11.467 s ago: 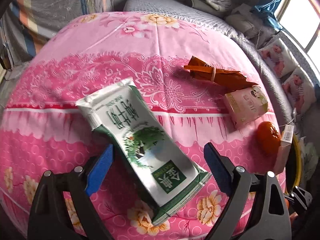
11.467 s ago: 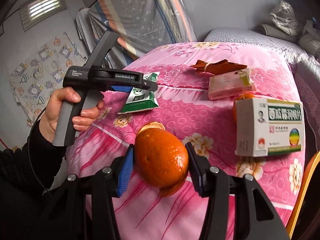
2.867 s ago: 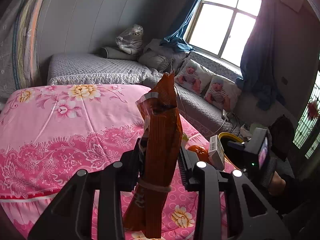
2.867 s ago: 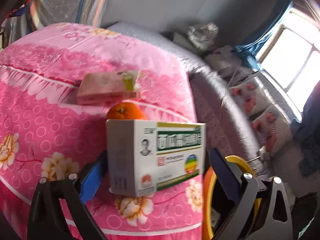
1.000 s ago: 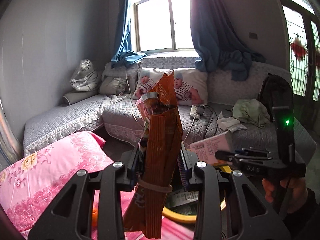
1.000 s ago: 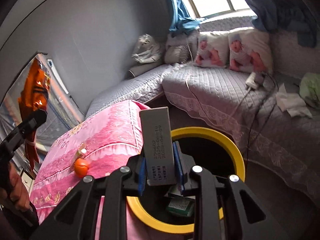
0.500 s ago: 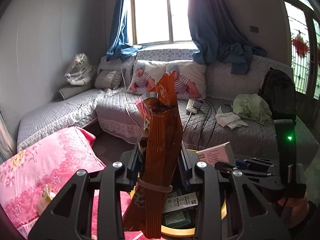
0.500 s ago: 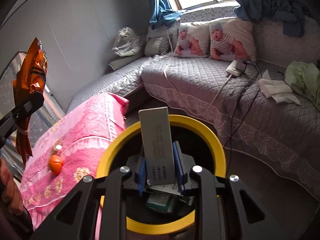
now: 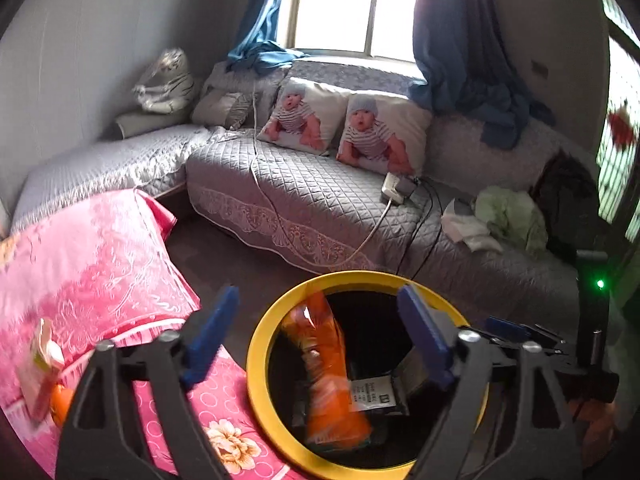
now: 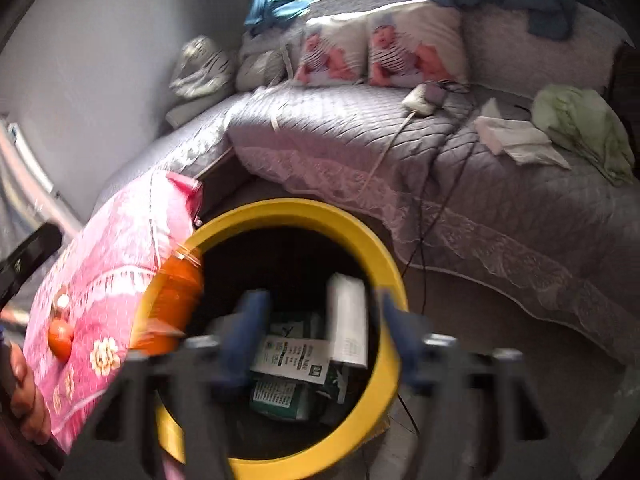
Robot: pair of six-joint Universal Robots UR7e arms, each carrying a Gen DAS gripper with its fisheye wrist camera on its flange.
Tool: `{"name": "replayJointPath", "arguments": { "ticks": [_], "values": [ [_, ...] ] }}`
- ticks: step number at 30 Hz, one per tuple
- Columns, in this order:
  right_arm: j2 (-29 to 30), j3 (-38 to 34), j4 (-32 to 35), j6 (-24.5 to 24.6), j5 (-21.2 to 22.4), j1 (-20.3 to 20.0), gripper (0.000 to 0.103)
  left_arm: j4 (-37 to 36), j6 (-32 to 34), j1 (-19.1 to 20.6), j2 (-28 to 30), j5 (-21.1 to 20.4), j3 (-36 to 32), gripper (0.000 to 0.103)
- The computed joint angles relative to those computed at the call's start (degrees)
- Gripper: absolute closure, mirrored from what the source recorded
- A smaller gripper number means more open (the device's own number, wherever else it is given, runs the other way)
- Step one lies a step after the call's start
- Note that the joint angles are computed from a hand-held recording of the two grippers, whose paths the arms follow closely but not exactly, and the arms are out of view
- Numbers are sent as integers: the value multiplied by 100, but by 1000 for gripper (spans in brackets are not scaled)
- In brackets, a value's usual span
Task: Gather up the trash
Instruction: 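Carry wrapper and white box over the yellow bin and release both, then grasp pink juice box with left tool while right grasps the orange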
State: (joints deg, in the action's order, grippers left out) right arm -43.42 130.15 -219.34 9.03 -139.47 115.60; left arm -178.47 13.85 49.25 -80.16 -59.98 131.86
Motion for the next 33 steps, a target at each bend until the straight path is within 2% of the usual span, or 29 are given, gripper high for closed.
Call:
{"name": "replayJointPath", "arguments": {
  "ticks": [1, 3, 7, 11, 16, 20, 23, 26, 29, 33],
  "values": [
    [34, 26, -221, 15, -75, 32, 20, -4, -34, 44, -40, -27, -23, 17],
    [-8, 71, -313, 6, -17, 65, 20, 12, -64, 192, -222, -342, -71, 17],
    [-125, 141, -312, 10, 475, 92, 20, -247, 226, 401, -645, -735, -139, 14],
    [-136, 25, 79, 59, 952, 119, 18, -627, 762, 560, -1113, -411, -349, 12],
    [49, -307, 512, 91, 1253, 253, 18, -771, 1397, 932, -1533, -170, -738, 11],
    [221, -649, 956, 87, 1285, 405, 18, -18, 2532, 1332, -1812, -378, -941, 11],
    [337, -885, 1252, 109, 1259, 509, 18, 694, 3437, 1781, -1966, -730, -912, 11],
    [432, -1085, 1499, 128, 1255, 575, 18, 1590, 3680, 2226, -1906, -950, -1057, 11],
    [497, -1219, 1668, 116, 1270, 623, 17, 1897, 3811, 2580, -1629, -999, -1227, 11],
    [576, -1368, 1924, 87, 1246, 678, 17, 2476, 3660, 2920, -1376, -1309, -1583, 11]
  ]
}}
